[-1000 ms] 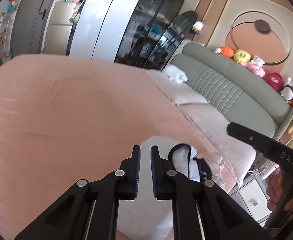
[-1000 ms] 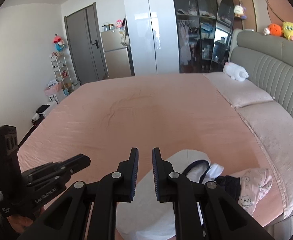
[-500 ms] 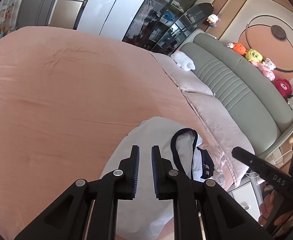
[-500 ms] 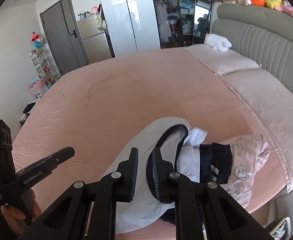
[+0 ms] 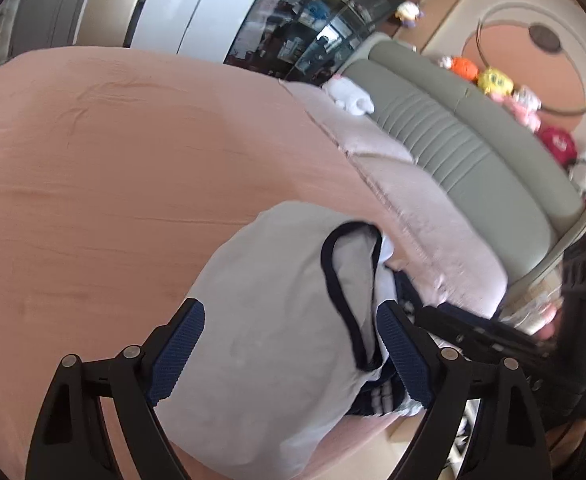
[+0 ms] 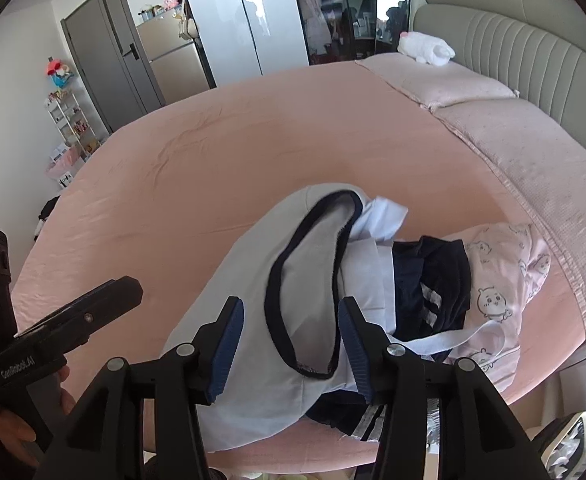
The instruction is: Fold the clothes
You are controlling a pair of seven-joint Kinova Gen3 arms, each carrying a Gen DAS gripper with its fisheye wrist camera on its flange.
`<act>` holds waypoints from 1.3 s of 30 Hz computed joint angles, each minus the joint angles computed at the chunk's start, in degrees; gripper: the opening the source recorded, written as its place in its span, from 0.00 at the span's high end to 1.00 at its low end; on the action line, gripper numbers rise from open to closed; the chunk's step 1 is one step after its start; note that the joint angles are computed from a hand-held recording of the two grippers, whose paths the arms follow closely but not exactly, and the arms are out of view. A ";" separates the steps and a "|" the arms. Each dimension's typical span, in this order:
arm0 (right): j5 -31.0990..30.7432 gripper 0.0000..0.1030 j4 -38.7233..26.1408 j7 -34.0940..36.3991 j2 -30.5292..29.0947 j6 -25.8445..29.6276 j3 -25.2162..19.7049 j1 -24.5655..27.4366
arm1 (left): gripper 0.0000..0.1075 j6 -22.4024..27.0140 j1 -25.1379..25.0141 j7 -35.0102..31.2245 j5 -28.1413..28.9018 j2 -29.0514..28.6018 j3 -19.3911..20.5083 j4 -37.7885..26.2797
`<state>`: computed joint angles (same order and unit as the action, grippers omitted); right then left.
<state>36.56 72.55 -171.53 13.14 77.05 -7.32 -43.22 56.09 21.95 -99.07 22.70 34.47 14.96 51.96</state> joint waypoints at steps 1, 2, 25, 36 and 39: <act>-0.31 0.52 0.64 -0.27 -0.27 -0.51 0.03 0.24 | 0.18 1.85 1.07 0.31 -1.31 0.76 -0.43 -1.53; -0.58 0.52 1.32 -0.57 -0.60 -1.11 0.02 0.51 | 0.18 3.71 2.07 0.49 -2.50 1.55 -0.77 -3.09; -7.86 0.37 5.87 6.02 -1.66 -9.11 0.78 9.34 | 0.18 15.10 9.75 3.05 -8.59 9.28 -3.08 -13.48; -10.65 0.37 6.34 8.75 -1.18 -11.67 1.68 11.10 | 0.62 9.86 11.45 0.22 -12.44 6.05 -4.18 -7.06; -11.08 0.37 6.50 8.54 -1.22 -12.18 1.77 11.25 | 0.70 9.20 10.16 0.22 -11.58 5.57 -3.53 -6.03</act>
<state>25.48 79.05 -163.00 11.92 64.87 -5.55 -31.98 65.29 32.11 -98.85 11.12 40.05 11.42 45.93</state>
